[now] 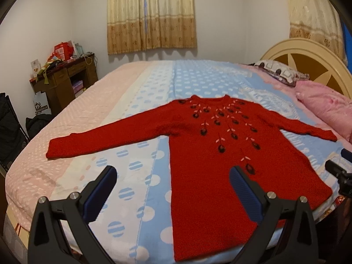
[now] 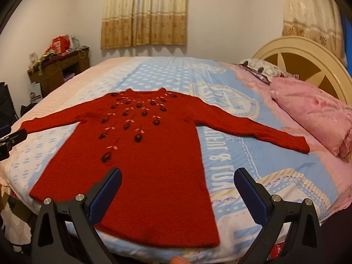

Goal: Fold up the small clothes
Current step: 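Reach the right tool to the sleeve cuff nearest it and grasp it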

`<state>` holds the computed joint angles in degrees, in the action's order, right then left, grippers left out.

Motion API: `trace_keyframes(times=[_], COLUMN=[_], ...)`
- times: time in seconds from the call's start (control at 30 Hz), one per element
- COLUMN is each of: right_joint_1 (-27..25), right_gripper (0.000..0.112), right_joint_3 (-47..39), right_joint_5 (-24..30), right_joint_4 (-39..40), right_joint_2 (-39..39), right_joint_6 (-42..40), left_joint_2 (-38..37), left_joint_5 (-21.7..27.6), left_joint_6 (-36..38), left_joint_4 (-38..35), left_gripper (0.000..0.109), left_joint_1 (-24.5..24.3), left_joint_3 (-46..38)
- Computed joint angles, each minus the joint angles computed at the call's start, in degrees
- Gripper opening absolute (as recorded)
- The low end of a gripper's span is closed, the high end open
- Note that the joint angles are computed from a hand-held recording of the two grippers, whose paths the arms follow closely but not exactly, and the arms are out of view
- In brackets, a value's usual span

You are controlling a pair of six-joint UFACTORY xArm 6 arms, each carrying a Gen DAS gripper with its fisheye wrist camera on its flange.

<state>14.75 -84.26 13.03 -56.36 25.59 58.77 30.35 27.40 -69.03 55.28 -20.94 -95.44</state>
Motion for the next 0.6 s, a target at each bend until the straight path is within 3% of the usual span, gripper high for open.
trace_keyframes(times=[0.37,0.6], right_joint_1=[-2.98,-5.67], right_gripper=[0.102,0.102], right_joint_3=[-11.24,-17.52], right_joint_5=[2.95,5.84], right_joint_4=[16.59,26.15], right_joint_2=[9.62,14.97], right_joint_6=[-14.38,-21.54], left_joint_2=[12.05,26.45], left_joint_5=[3.12,9.19], left_joint_6=[15.66,31.50], left_joint_4=[-9.14,-20.29], left_gripper=[0.103,0.103], left_joint_1=[0.72,0.88], left_joint_3=[-17.21,-39.99])
